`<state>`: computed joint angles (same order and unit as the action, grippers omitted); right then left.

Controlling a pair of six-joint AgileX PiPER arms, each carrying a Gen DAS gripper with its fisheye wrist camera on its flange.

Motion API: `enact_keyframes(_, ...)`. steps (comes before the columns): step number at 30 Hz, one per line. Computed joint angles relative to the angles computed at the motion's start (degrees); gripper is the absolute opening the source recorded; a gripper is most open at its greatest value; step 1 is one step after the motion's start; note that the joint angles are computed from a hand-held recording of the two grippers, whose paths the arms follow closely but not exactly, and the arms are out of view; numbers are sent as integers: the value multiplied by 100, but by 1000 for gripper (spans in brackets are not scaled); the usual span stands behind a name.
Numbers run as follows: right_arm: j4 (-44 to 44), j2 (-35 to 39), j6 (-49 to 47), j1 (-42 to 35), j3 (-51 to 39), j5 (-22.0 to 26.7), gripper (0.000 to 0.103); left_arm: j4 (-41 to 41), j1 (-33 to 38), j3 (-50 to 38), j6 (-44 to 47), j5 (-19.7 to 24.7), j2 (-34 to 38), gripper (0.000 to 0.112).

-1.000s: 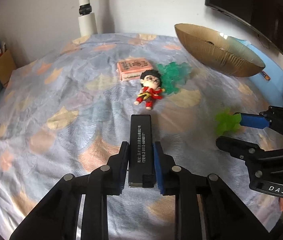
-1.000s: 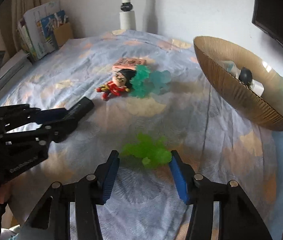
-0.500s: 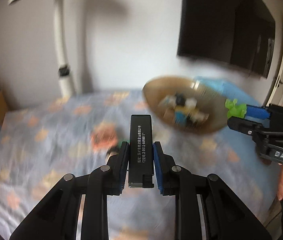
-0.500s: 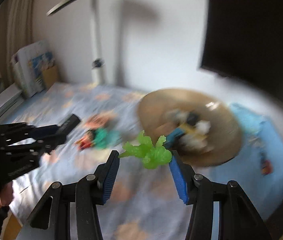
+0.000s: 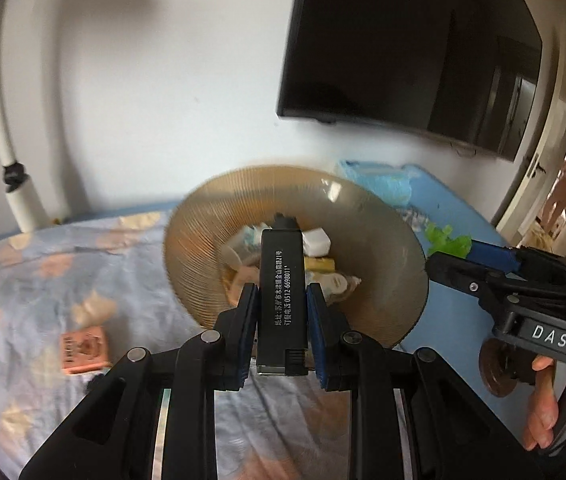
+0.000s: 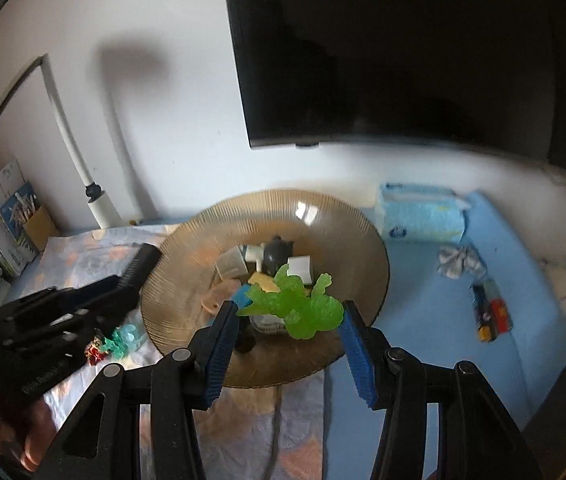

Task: Organize rigid objects
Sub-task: 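Carry black box with left tool into bowl while right tool drops green toy there, then withdraw both open tools from the bowl toward the figurine and green toy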

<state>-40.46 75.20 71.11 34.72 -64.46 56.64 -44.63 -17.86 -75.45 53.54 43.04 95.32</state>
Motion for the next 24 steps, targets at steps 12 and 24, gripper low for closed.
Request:
enact_keyframes(12,529,388,-223,-539,24,-355,59,-26,213,-94,53,17,38,51)
enact_keyframes(24,69,580,1361,1200,-330,-52,71,-1465,2960,1263,1872,732,-1110,73)
